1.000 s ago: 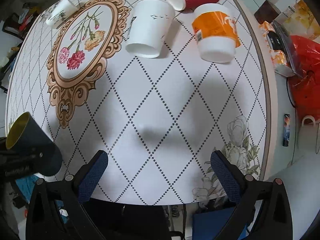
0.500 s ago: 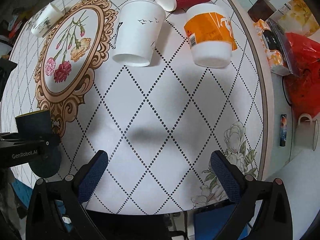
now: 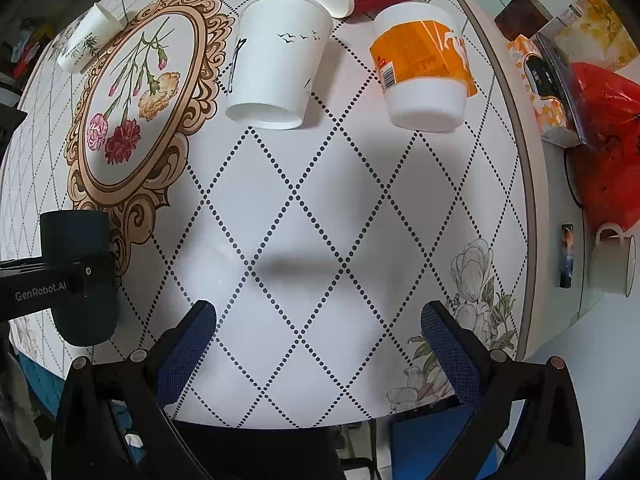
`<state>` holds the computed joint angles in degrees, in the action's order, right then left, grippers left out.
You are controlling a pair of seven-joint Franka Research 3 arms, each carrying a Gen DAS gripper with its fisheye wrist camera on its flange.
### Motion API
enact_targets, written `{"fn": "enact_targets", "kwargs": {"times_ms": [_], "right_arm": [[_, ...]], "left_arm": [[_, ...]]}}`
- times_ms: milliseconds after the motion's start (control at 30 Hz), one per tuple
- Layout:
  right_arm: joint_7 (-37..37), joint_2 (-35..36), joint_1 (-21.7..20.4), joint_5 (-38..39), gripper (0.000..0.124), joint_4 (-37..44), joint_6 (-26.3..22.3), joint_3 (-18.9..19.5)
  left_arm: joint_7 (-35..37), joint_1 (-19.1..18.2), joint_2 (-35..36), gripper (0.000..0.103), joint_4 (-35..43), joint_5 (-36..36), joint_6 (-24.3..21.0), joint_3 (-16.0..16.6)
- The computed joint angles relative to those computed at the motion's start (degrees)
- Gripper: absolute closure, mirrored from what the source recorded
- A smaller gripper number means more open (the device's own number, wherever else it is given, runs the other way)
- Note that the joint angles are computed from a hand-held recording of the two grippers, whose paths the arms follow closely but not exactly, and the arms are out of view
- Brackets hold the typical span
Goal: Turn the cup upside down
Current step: 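Lower the green mug onto the table and open the left gripper, then roll the right gripper sideways and bring it to the green mug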
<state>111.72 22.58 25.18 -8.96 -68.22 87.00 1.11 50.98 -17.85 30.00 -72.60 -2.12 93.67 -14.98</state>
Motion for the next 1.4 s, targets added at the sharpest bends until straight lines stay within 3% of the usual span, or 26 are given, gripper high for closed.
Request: {"fn": "enact_targets", "kwargs": {"times_ms": [167, 667, 867, 1133, 1267, 1400], "right_arm": [[0.38, -0.85, 0.26, -0.04, 0.021, -0.94, 0.56, 0.21], [1.07, -2.54, 0.29, 0.23, 0.021, -1.18, 1.4, 0.6], [1.63, -5.15, -0.2, 1.33, 0.021, -3.92, 3.04, 1.06], [2.94, -8.7, -0.91, 3.77, 0.021, -6.8, 4.82, 2.1], [3.71, -9.56, -0.82, 5.23, 0.021, -6.92, 5.37, 2.82], [4.31, -9.45, 0.08, 5.84, 0.021, -5.89, 5.39, 3.59]], "left_arm": [[0.13, -0.17, -0.78, 0.017, 0.06, 0.64, 0.05, 0.08], [-2.65, -1.12, -5.27, 0.015, 3.07, 2.65, -2.91, 0.47], [-3.61, -2.09, -8.25, 0.015, 5.35, 5.46, -6.55, 0.81], [-3.74, -1.16, -15.85, 0.015, -2.04, 6.55, -3.89, 0.77], [-4.33, -0.47, -20.38, 0.015, -9.93, 7.76, -0.08, 0.87], [-4.63, 0.68, -24.57, 0.015, -14.83, 7.89, 0.74, 1.13]]}}
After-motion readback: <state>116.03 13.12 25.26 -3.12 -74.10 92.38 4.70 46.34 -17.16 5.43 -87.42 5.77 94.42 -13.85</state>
